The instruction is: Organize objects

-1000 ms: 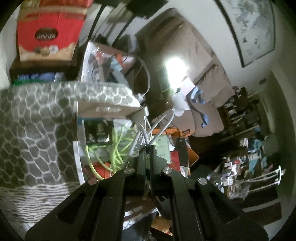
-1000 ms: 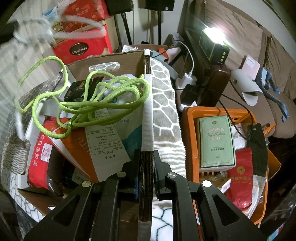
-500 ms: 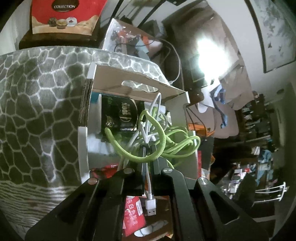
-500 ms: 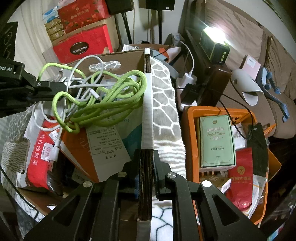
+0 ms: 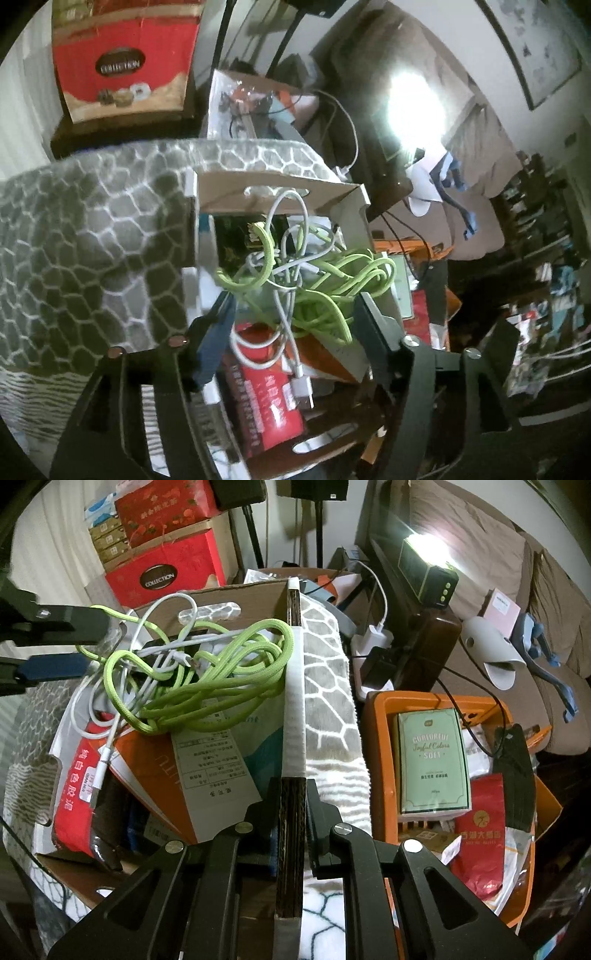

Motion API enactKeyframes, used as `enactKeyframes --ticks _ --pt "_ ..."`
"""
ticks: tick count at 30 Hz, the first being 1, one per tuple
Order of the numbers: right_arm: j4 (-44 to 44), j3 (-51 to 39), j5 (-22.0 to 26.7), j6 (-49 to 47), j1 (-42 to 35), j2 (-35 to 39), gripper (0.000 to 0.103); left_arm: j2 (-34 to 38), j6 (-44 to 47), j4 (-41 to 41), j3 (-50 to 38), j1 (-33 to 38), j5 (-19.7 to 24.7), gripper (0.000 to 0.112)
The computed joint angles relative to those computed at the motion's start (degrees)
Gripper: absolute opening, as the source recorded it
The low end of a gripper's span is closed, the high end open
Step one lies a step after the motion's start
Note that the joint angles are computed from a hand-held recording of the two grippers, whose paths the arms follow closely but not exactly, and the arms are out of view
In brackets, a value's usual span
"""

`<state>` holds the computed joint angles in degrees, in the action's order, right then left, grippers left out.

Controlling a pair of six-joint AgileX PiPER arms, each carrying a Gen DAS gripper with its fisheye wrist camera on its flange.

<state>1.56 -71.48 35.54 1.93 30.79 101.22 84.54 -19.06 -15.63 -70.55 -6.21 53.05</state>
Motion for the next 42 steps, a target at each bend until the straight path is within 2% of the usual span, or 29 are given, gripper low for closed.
enactKeyframes --ticks 7,15,20,23,27,29,31,35,38,40,42 --pt "0.1 0.2 -0.1 -0.2 -0.1 -0.1 0.012 -5.3 -1.0 5.9 -0.8 -0.7 3.8 0.072" --pt "0.3 0.9 -0.6 0.2 -0.4 -1.5 0.014 -14.1 -5.9 16.5 5.1 -2.4 3.4 0.088" --pt "-2.5 1.6 -0.5 3.4 0.2 -4.0 0.030 -20.1 -7.7 19.7 10.4 -1.0 2.9 0.093" --pt "-3.5 2.3 -0.6 4.8 0.6 -5.8 0.040 -23.7 -8.4 20.7 13.0 0.1 2.9 0.100" --pt "-5.9 2.9 -0.7 7.4 2.3 -8.8 0.059 -28.3 -10.6 23.5 15.9 0.0 3.6 0.102" --pt "-7.2 3.0 -0.5 8.8 3.8 -10.2 0.065 -30.7 -13.3 26.4 17.3 -2.0 4.5 0.103" --pt "-7.2 3.0 -0.6 9.4 4.9 -11.5 0.080 -33.8 -16.9 29.8 19.4 -4.3 5.3 0.103" --pt "-7.0 3.8 -1.5 11.0 7.5 -14.6 0.087 -39.0 -22.7 33.0 23.1 -6.3 7.2 0.103" --pt "-9.2 4.8 -2.2 13.8 10.0 -16.6 0.097 -42.2 -26.1 35.2 25.1 -8.1 8.6 0.103" --pt "-13.1 5.6 -2.4 17.6 12.4 -17.8 0.101 -43.6 -30.1 38.4 25.9 -12.1 10.7 0.103" --pt "-18.1 6.1 -2.2 22.5 15.2 -18.7 0.102 -43.8 -37.2 43.8 26.3 -19.7 14.7 0.103"
